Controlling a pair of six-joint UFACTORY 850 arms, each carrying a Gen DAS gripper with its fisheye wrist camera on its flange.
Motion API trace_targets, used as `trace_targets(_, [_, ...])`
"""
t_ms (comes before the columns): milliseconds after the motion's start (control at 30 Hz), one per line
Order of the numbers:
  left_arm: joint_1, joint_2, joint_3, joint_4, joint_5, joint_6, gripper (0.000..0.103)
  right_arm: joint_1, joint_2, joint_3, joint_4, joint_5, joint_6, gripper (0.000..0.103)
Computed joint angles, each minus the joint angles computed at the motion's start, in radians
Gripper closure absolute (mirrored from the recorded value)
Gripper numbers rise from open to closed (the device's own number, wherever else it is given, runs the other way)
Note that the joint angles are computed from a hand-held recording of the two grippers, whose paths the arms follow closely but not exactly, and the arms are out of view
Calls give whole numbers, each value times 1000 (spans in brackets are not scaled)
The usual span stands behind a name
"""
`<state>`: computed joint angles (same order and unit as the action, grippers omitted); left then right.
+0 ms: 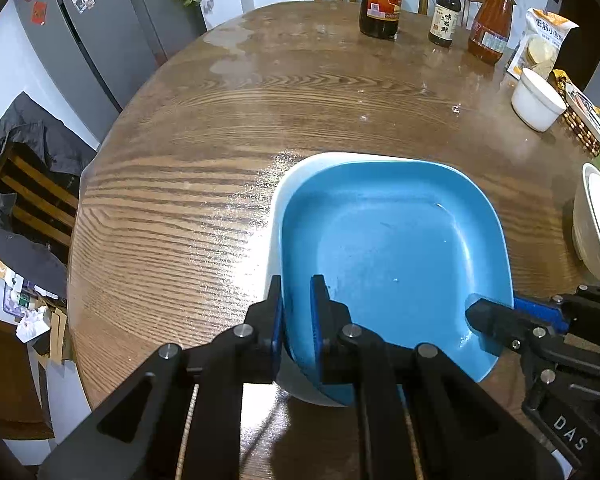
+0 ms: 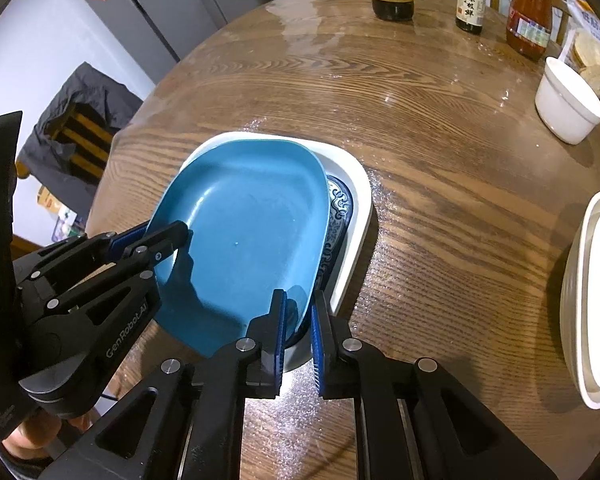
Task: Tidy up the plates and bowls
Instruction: 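Carry the blue dish over the stacked plates and lower it, then set the blue dish down on the stacked plates with both grippers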
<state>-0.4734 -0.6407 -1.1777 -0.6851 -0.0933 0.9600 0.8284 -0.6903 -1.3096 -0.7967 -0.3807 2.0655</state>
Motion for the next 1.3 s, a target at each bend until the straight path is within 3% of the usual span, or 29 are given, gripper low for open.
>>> trace_targets(333, [3,7,7,-37,-2,21,87,0,4,-5,0,-23,-6,91])
trace_targets(533, [0,9,9,49,1,-65,86,4,5,-15,9,-47,-29,91])
trace_targets(1300, [10,16,6,-58,-14,25,86,-1,2,-27,45,-75,-87,91])
